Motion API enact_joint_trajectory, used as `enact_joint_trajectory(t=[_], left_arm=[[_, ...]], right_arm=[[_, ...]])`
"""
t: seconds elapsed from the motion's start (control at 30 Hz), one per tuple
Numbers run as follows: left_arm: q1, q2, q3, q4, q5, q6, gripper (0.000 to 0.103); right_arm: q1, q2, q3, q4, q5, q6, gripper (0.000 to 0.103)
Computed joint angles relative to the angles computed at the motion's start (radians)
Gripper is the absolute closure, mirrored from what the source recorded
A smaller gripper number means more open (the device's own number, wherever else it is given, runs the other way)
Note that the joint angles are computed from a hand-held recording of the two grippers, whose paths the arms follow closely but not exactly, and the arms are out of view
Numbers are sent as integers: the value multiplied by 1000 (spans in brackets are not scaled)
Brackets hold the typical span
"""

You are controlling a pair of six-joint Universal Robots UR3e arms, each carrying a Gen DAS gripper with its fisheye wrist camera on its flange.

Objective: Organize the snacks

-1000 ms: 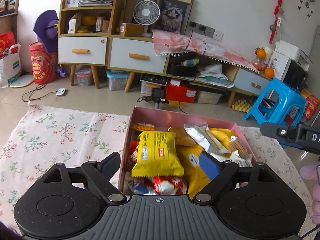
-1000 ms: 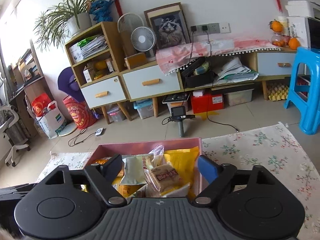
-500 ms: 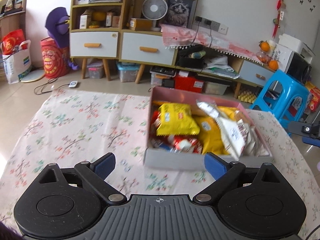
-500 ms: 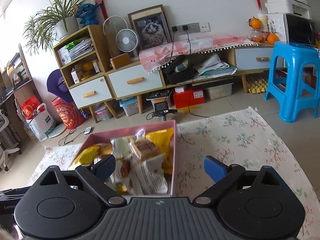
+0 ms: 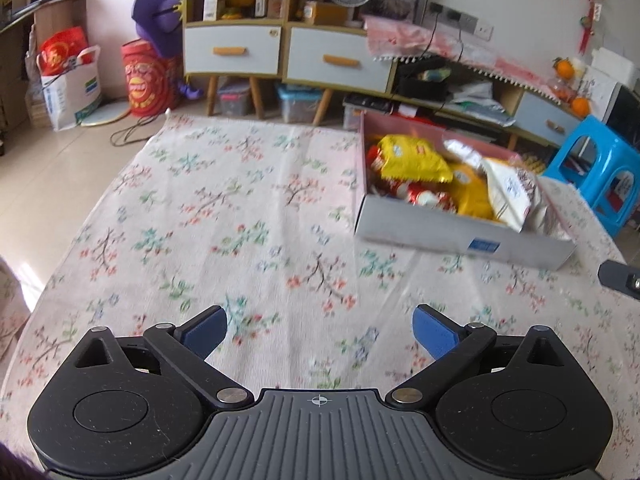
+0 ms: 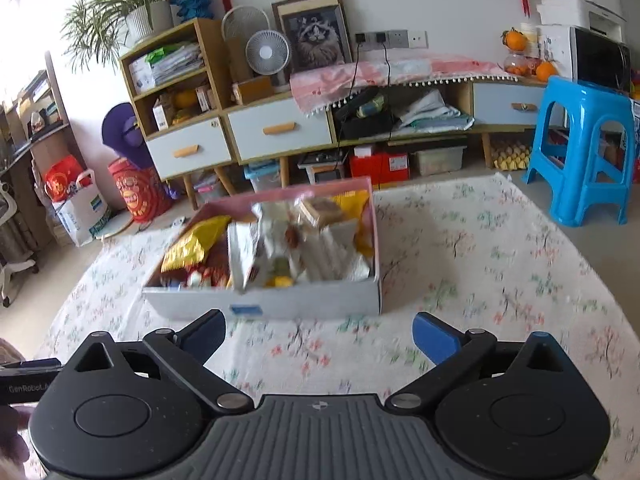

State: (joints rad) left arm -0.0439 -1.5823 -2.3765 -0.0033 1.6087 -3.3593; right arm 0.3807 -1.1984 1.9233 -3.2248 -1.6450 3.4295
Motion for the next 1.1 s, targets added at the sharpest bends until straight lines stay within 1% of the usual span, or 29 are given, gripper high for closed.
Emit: enact_joint_trajectory(t=[0.07, 0.13, 0.23, 0.37, 0.53, 0.6, 0.73, 0.9, 1.1], left_arm=[[-24, 14, 1, -22, 23, -11, 3], [-58, 24, -5, -25, 60, -49, 2], [-112, 11, 11, -38, 105, -68, 1], [-179, -27, 54, -51, 191, -79, 1], [-173, -26, 67, -92, 198, -98, 1], [-173, -26, 65, -93, 203, -100, 1], [-175, -29, 66, -91, 216, -114, 1], [-183, -27, 68, -97, 225, -117, 1], [-195, -26, 73, -101, 230, -116, 1]], right_arm=[[26, 2, -8, 29, -36, 0, 12], [48, 1, -4, 30, -66, -6, 12], [83, 7, -8, 36, -116, -10, 10], [112, 17, -4, 33, -141, -20, 10], [138, 35, -6, 25, -187, -53, 10], [139, 36, -4, 32, -188, -50, 10], [140, 44, -29, 90, -182, -39, 10], [154, 50, -29, 94, -200, -43, 10], [157, 44, -26, 102, -198, -51, 10]])
